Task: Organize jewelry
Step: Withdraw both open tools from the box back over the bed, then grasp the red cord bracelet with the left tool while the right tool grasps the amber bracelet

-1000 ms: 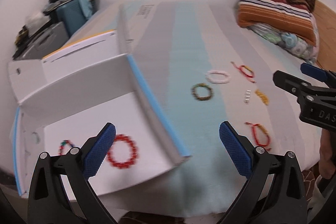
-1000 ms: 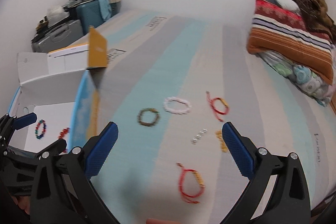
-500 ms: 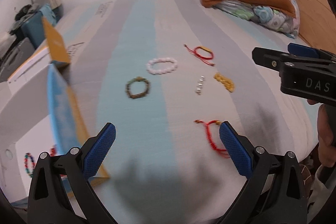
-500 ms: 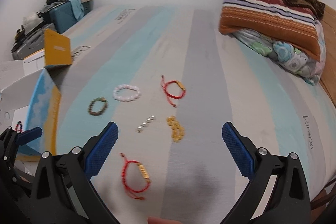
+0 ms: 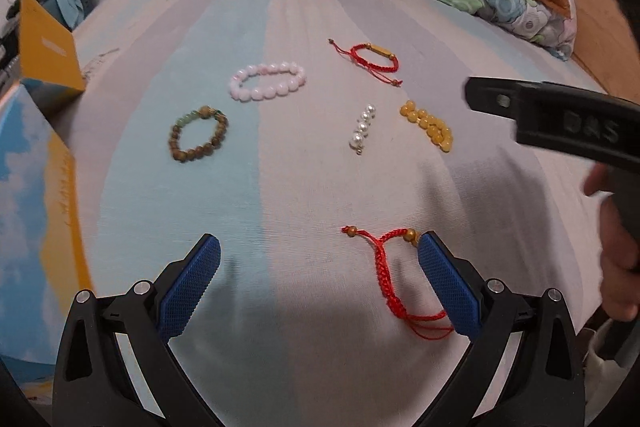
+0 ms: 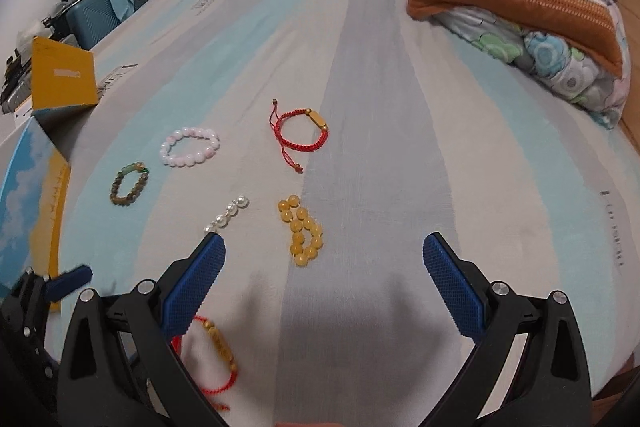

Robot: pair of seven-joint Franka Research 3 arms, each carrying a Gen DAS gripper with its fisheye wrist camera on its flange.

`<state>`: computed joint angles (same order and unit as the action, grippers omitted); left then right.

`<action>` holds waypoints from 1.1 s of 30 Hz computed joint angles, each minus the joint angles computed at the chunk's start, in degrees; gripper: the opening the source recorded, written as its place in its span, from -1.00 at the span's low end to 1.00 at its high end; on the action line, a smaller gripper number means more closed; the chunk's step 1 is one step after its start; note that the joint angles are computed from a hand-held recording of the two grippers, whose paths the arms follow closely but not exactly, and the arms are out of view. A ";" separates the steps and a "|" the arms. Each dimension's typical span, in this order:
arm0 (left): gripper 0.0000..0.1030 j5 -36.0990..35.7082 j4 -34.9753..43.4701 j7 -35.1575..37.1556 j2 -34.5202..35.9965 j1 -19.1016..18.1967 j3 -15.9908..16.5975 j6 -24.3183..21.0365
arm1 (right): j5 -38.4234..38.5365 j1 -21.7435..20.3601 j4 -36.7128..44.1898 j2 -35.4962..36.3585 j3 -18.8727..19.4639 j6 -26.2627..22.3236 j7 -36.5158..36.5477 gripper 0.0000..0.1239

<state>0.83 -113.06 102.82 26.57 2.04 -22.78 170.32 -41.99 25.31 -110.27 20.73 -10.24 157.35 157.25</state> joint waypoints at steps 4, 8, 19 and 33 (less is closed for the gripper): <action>0.89 -1.00 1.35 2.89 2.20 1.15 -1.55 -1.76 | 1.89 -0.89 1.52 3.47 -0.27 2.67 -1.18 0.54; 0.89 0.04 2.00 2.37 3.30 -0.36 -0.13 -2.12 | 7.26 -1.11 2.97 5.72 -0.27 3.30 -6.26 0.42; 0.83 3.42 0.23 1.30 3.84 -1.27 1.17 1.84 | 12.08 2.30 5.49 9.77 -4.11 4.01 -8.17 0.21; -0.13 5.35 -1.42 1.05 1.96 0.85 -0.60 0.67 | 17.13 2.52 5.73 10.20 -4.63 2.26 -11.97 -0.47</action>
<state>6.19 -114.48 103.88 28.53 2.89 -23.37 170.99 -24.86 27.83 -104.54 30.93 -14.86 159.61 145.28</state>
